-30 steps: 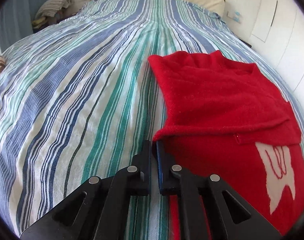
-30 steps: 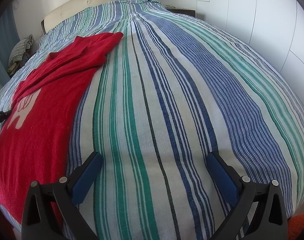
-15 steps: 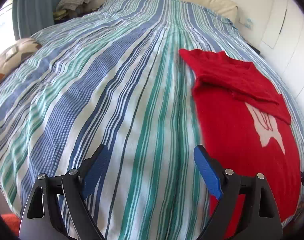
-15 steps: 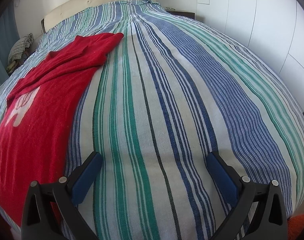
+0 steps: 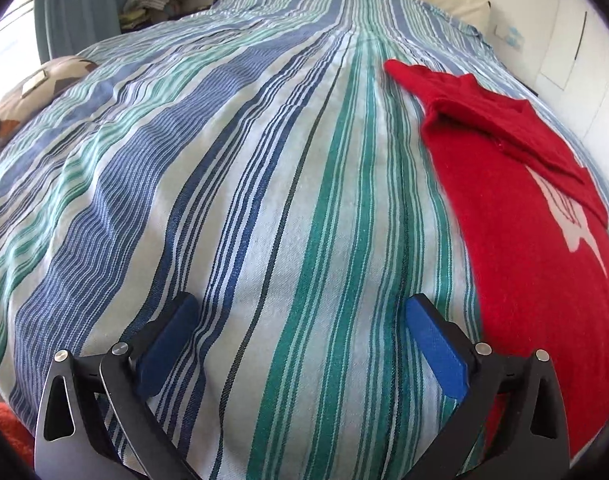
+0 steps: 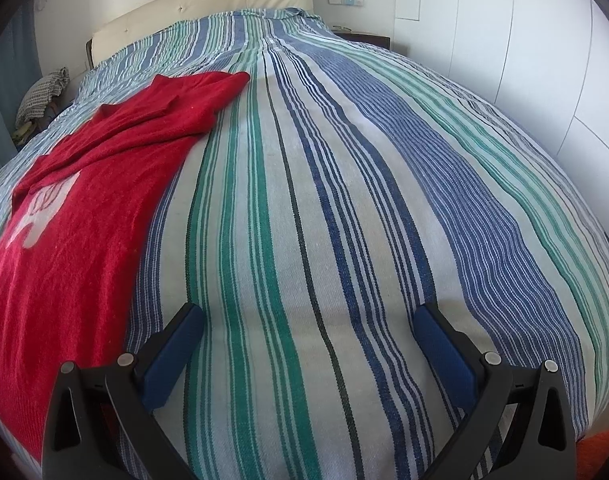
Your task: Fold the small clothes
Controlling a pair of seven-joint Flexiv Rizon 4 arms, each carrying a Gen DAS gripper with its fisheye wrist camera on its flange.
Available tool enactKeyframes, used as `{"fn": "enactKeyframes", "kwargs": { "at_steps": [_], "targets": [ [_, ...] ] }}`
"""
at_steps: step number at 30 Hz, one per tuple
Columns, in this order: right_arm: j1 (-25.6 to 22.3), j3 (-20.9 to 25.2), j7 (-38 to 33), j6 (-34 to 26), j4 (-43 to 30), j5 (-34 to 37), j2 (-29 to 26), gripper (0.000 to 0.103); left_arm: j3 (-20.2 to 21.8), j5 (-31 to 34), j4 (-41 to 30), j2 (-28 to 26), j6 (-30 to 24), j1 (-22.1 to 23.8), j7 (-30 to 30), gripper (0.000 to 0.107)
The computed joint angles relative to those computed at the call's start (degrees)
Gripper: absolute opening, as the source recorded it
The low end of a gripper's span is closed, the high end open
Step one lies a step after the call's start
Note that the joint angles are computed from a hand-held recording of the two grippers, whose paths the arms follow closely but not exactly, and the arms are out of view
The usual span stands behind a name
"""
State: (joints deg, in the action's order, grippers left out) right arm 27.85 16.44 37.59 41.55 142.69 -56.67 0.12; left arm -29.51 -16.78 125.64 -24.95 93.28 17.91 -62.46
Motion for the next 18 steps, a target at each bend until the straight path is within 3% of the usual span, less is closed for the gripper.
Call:
{"fn": "enactKeyframes", "kwargs": {
  "at_steps": [18],
  "targets": [
    [0.06, 0.01, 0.12, -0.09, -0.02, -0.15, -0.07, 0.103, 3.57, 2.35, -0.22, 0.04, 1.15, -3.07, -1.59, 0.103]
  ]
}}
